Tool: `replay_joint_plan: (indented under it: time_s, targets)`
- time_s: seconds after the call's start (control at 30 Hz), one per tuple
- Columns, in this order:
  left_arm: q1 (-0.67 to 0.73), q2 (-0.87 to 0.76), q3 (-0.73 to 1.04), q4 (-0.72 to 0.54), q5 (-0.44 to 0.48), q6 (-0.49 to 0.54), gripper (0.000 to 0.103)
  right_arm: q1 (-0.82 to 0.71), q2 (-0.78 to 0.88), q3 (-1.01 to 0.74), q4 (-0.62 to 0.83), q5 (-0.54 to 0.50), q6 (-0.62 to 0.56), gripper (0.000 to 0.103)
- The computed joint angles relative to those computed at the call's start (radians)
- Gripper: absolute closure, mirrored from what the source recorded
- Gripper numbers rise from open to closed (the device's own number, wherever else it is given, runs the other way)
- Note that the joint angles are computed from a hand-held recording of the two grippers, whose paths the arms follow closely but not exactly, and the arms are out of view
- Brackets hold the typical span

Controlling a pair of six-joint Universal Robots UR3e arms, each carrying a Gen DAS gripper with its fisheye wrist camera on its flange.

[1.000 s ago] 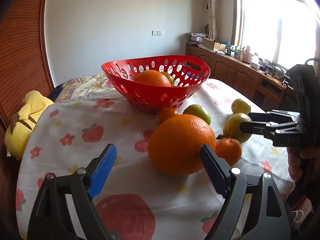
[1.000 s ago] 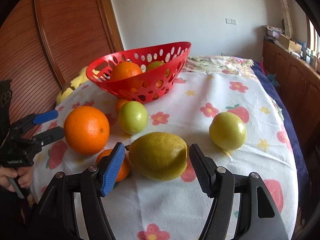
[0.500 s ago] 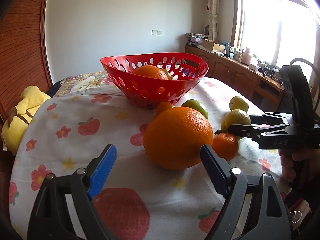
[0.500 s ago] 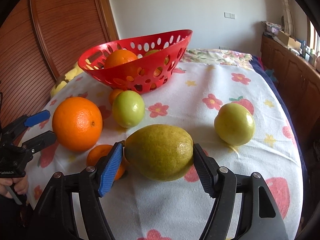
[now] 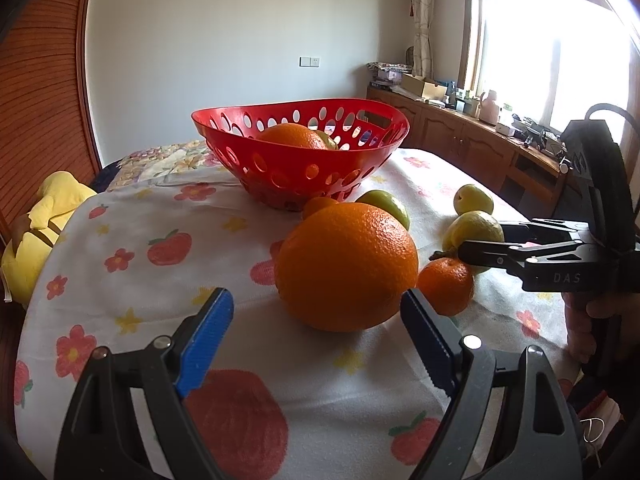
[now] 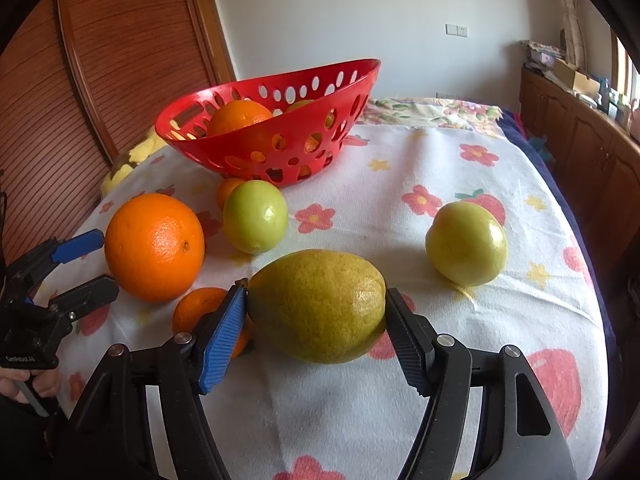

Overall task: Organize fruits
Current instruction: 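Close the right tool on the large yellow-green pear while the left tool approaches the large orange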

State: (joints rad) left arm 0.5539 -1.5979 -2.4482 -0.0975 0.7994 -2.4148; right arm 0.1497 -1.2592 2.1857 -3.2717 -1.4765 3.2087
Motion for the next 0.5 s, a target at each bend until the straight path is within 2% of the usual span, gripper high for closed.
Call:
replay_joint_plan:
  time_s: [0.5]
  targets:
    - [-0.064,0.001,0.049,0.011,0.010,-0.055,0.017,-0.037,-0.085,0.148,-0.086,-0.017,-0.004,0.032]
